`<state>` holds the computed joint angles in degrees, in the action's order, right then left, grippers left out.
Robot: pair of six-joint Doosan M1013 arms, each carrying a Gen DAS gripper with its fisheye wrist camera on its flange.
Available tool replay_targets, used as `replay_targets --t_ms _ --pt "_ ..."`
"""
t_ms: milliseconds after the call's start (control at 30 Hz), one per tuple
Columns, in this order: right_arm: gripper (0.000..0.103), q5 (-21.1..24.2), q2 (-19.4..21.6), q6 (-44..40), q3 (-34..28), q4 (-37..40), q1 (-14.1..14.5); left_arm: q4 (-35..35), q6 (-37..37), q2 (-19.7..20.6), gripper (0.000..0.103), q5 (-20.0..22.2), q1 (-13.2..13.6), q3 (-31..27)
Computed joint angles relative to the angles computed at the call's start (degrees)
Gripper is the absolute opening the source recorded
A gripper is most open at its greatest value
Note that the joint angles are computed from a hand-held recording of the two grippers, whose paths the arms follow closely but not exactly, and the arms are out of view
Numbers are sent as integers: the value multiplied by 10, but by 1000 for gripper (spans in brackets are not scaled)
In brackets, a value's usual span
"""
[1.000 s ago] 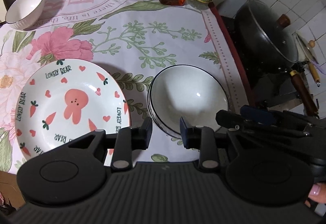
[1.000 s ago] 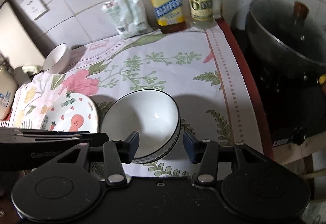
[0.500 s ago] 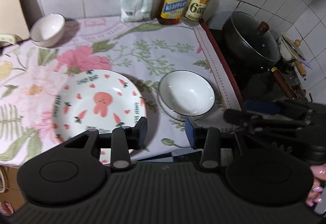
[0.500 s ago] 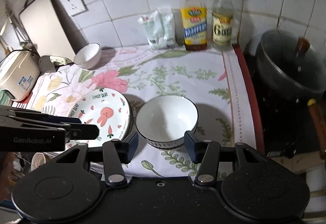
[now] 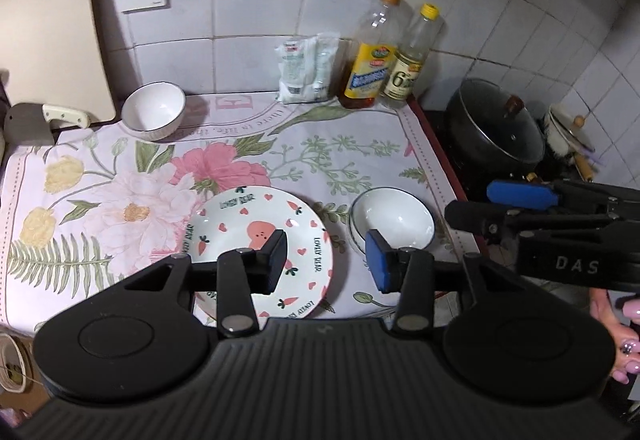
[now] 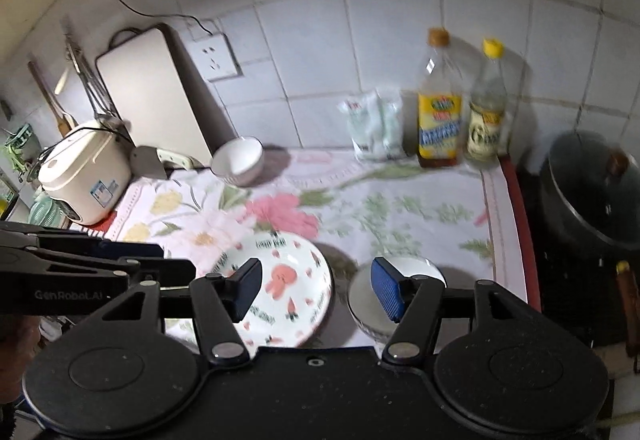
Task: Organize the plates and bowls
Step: 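Move both grippers to the last white bowl by the wall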
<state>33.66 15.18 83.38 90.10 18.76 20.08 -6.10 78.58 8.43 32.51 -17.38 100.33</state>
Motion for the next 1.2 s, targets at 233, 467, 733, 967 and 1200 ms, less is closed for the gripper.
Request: replay_targets --t_ms 233,467,733,967,1200 --pt "66 -23 17 -52 -29 48 11 41 -35 -7 44 -39 21 15" --pt "66 -19 64 -112 -86 115 14 52 -49 -6 44 -98 51 16" --pt "66 -5 142 -133 -175 119 24 157 -194 34 44 -112 85 -8" --pt "66 -3 203 -201 -239 166 30 210 -281 75 49 -140 113 -24" --pt "66 47 286 -168 -332 131 34 277 -376 126 49 -166 125 -42"
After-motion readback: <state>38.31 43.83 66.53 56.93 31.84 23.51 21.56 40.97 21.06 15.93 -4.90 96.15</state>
